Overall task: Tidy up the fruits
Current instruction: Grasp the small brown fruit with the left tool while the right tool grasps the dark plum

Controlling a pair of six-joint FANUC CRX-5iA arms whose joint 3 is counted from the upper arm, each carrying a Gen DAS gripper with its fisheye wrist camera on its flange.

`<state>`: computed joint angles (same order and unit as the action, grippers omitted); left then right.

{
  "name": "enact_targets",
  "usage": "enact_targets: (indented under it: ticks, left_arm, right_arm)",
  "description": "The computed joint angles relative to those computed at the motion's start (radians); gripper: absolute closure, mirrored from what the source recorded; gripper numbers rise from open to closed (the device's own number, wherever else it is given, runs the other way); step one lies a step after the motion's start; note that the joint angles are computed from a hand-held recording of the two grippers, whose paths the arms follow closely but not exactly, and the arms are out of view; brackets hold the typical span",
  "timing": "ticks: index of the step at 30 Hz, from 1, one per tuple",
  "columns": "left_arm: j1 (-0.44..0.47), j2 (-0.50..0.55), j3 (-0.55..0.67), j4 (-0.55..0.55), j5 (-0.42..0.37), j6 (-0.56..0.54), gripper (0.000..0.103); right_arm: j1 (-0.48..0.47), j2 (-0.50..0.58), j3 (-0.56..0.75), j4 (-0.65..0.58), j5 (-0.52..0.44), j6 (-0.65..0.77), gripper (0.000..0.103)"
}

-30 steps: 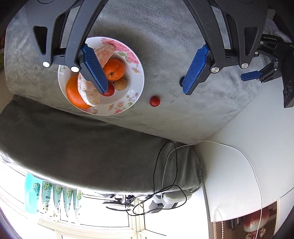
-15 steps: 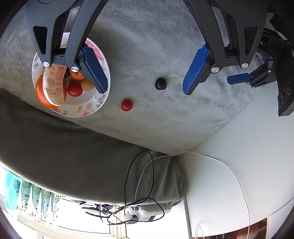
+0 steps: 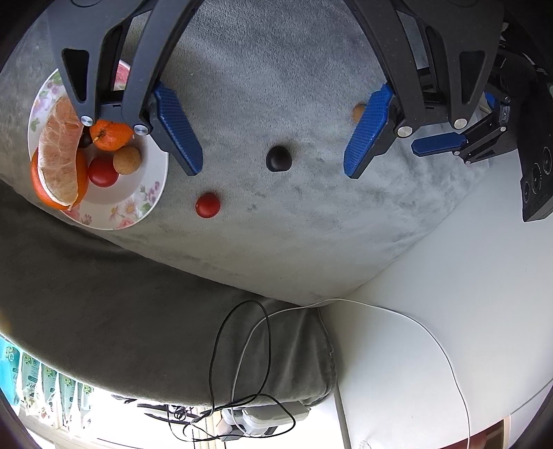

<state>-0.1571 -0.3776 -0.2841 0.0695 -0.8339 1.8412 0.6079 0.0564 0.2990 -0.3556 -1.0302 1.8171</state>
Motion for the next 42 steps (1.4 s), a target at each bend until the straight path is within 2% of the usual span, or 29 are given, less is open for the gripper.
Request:
enact_targets:
  ticks: [9, 12, 15, 19, 23, 25, 36, 42]
  left_arm:
    - [0.02, 0.009, -0.021, 0.063, 0.014, -0.045, 0.036]
    - [0.028, 0.014, -0.03, 0.089, 0.018, -0.062, 0.038]
    - [0.031, 0.017, -0.035, 0.106, 0.023, -0.074, 0.041]
    - [0.032, 0.025, -0.037, 0.122, 0.026, -0.087, 0.047]
    - [0.032, 0.037, -0.032, 0.122, 0.018, -0.08, 0.05]
    - [0.03, 0.039, -0.029, 0.121, 0.016, -0.079, 0.052]
    - [0.036, 0.063, -0.017, 0.12, 0.013, -0.087, 0.057]
    - [0.03, 0.074, -0.008, 0.095, 0.012, -0.065, 0.067]
  right_arm:
    - [0.016, 0.03, 0.018, -0.003, -0.025, 0.0, 0.018]
    - [0.019, 0.049, 0.034, -0.001, -0.048, -0.005, 0.029]
    - [0.026, 0.065, 0.041, 0.011, -0.059, -0.017, 0.034]
    - [0.017, 0.102, 0.077, -0.005, -0.101, -0.027, 0.05]
    - [0.011, 0.122, 0.095, -0.014, -0.118, -0.035, 0.053]
    - [0.01, 0.127, 0.1, -0.015, -0.123, -0.033, 0.058]
    - [0.028, 0.155, 0.122, 0.011, -0.135, -0.048, 0.066]
    - [0.028, 0.161, 0.125, 0.016, -0.138, -0.055, 0.073]
